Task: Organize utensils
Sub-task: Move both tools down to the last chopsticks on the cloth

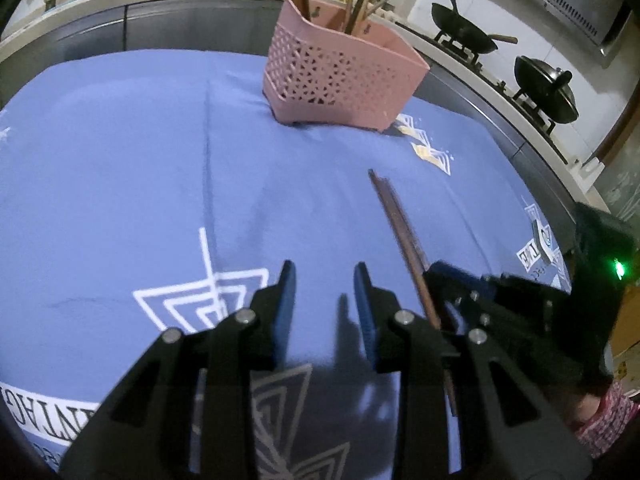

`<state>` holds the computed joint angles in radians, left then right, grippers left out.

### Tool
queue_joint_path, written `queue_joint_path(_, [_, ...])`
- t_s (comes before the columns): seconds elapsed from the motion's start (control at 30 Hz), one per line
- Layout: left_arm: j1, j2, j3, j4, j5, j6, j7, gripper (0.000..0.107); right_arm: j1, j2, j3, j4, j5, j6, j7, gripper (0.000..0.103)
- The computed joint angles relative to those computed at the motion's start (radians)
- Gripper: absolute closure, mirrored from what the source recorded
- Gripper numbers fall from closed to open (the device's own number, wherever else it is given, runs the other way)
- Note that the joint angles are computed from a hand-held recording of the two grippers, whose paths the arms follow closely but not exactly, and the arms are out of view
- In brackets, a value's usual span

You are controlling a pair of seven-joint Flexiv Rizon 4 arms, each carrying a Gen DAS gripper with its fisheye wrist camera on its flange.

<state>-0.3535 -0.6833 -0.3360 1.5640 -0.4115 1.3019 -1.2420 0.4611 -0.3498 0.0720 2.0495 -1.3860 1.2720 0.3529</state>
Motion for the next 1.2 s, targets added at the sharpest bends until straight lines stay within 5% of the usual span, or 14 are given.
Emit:
queue_joint_path(0.4, [-0.023,-0.014,0.047,-0.025,0.025,-0.056,-0.057,0.079,0.029,-0.034,-0.008,-0.046,-0.068,0.03,0.033,0.097])
queue_joint_path(0.53, [-0.027,-0.021,0.048,-0.042,0.032,-0.068,-0.064,0.069,0.01,-0.009,-0.006,-0.017,-0.101,-0.011,0.132,0.098])
queue_joint_path(0.93, [-0.106,-0.073,0.129,-0.156,0.148,-0.086,-0.137,0.072,-0.073,-0.039,0.024,-0.048,-0.254,0.143,0.3,0.098])
queue_joint_path(1.2, [-0.099,-0.084,0.121,-0.178,0.155,-0.108,-0.129,0.075,-0.069,0.018,0.03,0.019,-0.202,0.028,0.322,0.098])
